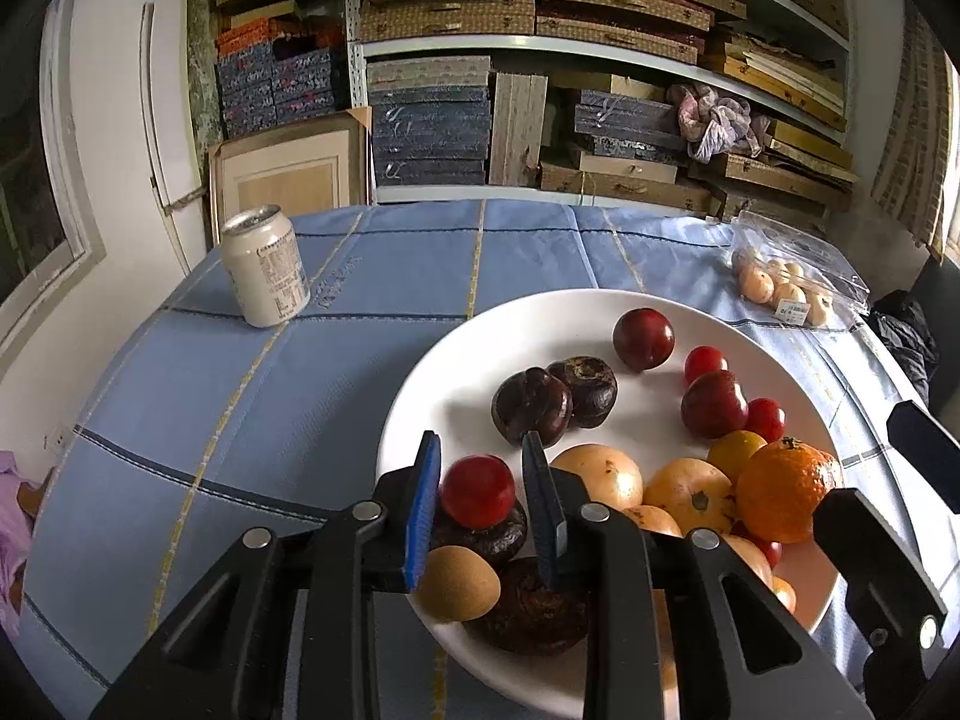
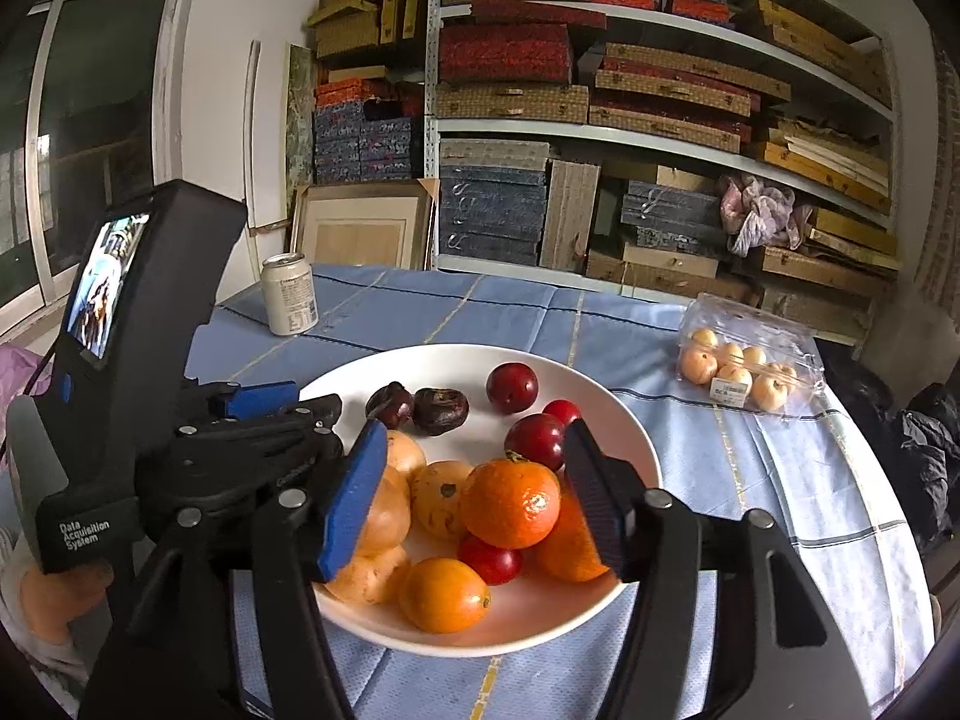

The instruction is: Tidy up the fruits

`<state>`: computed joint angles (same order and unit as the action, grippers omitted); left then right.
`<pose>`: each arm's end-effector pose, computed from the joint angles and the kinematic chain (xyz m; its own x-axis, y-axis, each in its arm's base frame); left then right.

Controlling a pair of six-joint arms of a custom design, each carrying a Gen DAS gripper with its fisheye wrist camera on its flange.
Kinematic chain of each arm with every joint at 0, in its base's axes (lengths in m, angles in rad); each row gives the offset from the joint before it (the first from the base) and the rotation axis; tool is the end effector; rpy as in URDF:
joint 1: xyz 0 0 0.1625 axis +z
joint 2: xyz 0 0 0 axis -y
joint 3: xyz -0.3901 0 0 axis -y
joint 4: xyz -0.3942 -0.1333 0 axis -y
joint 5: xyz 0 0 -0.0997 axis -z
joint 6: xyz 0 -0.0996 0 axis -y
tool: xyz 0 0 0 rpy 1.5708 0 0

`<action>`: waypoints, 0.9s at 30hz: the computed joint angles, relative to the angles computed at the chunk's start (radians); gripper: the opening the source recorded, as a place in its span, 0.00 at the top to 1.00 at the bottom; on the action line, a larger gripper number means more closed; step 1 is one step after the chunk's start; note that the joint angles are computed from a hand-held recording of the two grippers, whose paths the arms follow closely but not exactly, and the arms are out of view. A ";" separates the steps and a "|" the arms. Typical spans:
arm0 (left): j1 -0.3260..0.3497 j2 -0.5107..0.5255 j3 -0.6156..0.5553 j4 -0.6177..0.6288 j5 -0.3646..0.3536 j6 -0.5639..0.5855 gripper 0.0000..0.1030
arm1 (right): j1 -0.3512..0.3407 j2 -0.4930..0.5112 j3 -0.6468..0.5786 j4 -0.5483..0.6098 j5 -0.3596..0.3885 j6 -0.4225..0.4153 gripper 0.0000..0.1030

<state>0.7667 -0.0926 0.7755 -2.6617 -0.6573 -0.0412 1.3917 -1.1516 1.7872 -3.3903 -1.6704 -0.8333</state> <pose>-0.4361 -0.7147 -0.0665 -0.6768 0.1957 -0.7097 0.6337 0.6454 -0.4264 0.0136 -0.6177 0.3397 -0.6971 -0.0947 0.7107 -0.6674 0.4479 -0.5950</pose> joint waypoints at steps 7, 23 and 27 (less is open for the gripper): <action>-0.006 -0.003 0.010 -0.013 0.007 0.020 0.67 | -0.002 -0.015 0.011 0.000 0.011 0.007 0.41; -0.084 -0.159 0.320 -0.221 0.041 0.079 0.07 | -0.022 -0.151 0.187 -0.095 0.098 0.038 0.12; -0.102 -0.217 0.430 -0.233 0.066 0.019 0.05 | -0.040 -0.202 0.265 -0.147 0.131 0.051 0.04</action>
